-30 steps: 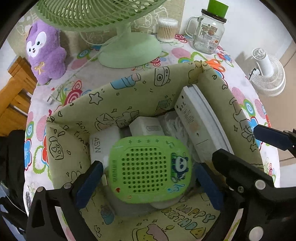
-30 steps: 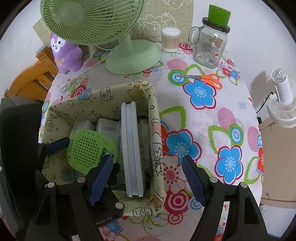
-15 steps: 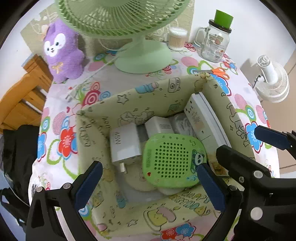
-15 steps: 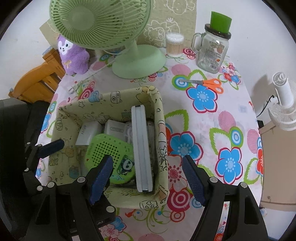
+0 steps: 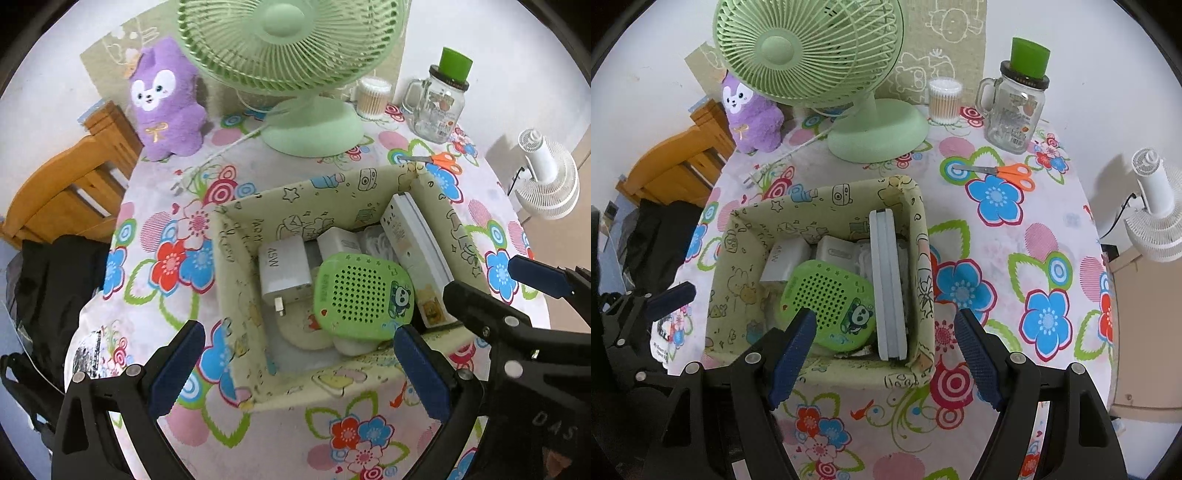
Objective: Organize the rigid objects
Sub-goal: 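Withdraw both grippers up and away from the box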
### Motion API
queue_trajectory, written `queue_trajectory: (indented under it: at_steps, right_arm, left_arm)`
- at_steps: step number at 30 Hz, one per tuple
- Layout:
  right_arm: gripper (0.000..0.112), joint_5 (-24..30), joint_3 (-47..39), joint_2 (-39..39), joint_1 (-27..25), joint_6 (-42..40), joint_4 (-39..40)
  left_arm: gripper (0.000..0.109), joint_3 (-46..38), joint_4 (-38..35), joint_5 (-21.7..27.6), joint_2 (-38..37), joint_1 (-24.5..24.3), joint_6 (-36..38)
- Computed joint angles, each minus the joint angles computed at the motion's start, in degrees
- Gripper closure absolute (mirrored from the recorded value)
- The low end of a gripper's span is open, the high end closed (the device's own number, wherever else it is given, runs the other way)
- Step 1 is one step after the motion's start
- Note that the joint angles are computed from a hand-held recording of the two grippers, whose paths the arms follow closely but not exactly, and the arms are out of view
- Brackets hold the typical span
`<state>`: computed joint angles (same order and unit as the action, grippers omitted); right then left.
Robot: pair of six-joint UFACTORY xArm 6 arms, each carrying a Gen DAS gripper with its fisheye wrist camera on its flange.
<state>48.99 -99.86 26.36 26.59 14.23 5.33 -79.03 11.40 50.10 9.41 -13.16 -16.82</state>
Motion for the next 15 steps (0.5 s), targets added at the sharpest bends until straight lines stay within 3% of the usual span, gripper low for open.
queue_trajectory:
  at_steps: [15]
  right_arm:
    - [0.033,-4.68,11.17,-10.79,0.1,-0.17,-1.72]
  left_arm:
    - [0.006,8.58,2.94,-1.16,-11.41,-1.12,-7.33]
